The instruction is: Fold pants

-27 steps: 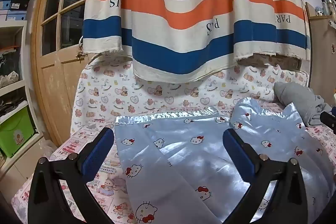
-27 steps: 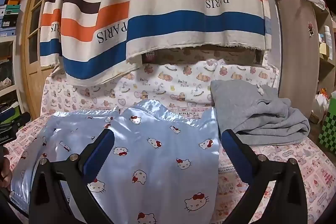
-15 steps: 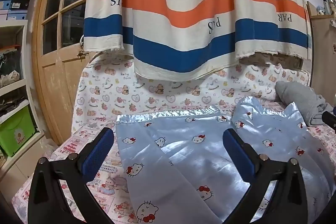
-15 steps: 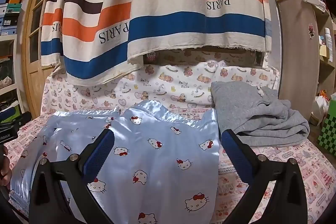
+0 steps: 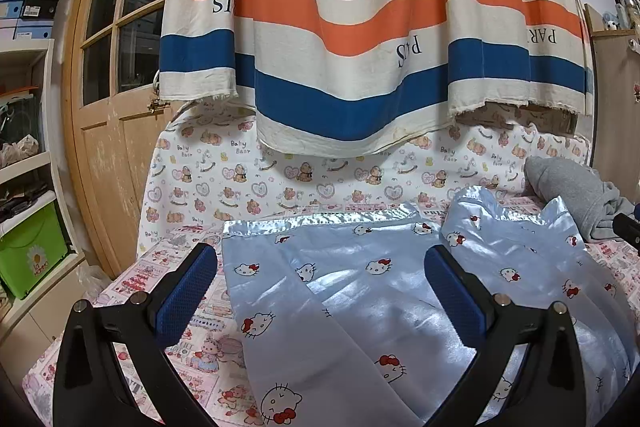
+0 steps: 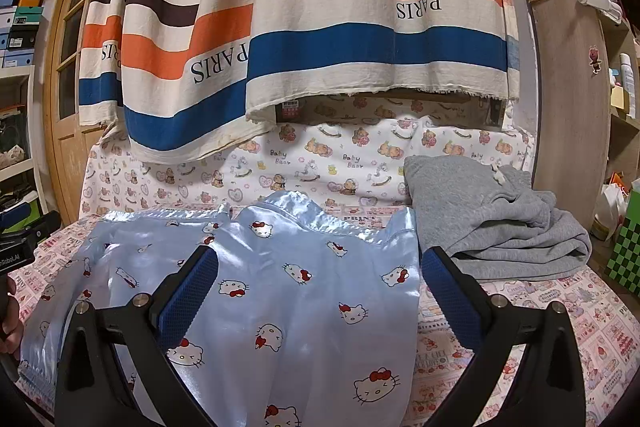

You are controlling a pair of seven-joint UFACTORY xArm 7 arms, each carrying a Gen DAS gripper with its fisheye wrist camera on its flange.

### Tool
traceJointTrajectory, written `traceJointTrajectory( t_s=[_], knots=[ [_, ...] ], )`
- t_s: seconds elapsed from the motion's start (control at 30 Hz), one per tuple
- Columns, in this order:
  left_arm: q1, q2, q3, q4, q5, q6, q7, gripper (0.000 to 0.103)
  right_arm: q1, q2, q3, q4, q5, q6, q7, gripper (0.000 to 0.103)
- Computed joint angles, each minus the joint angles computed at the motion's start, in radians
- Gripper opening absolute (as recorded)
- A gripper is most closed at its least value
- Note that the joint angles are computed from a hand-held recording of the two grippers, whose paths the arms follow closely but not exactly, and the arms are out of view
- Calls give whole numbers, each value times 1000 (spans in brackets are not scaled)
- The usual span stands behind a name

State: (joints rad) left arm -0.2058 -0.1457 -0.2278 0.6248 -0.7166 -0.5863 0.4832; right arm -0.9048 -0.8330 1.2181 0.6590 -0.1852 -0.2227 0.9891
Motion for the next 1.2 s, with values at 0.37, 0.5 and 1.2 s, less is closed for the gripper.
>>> traceJointTrajectory(
  t_s=[0.37,0.5,1.2],
  knots=[
    [-2,1,3,-2,5,-3,-5,103,2,1,-2,1,1,3,-2,103],
    [-2,1,3,-2,6,-2,-7,103,2,3,-2,2,1,3,-3,103],
    [-3,-9,6,-11,15,10,-30,103,0,12,-1,5,-1,13,0,103]
  ],
)
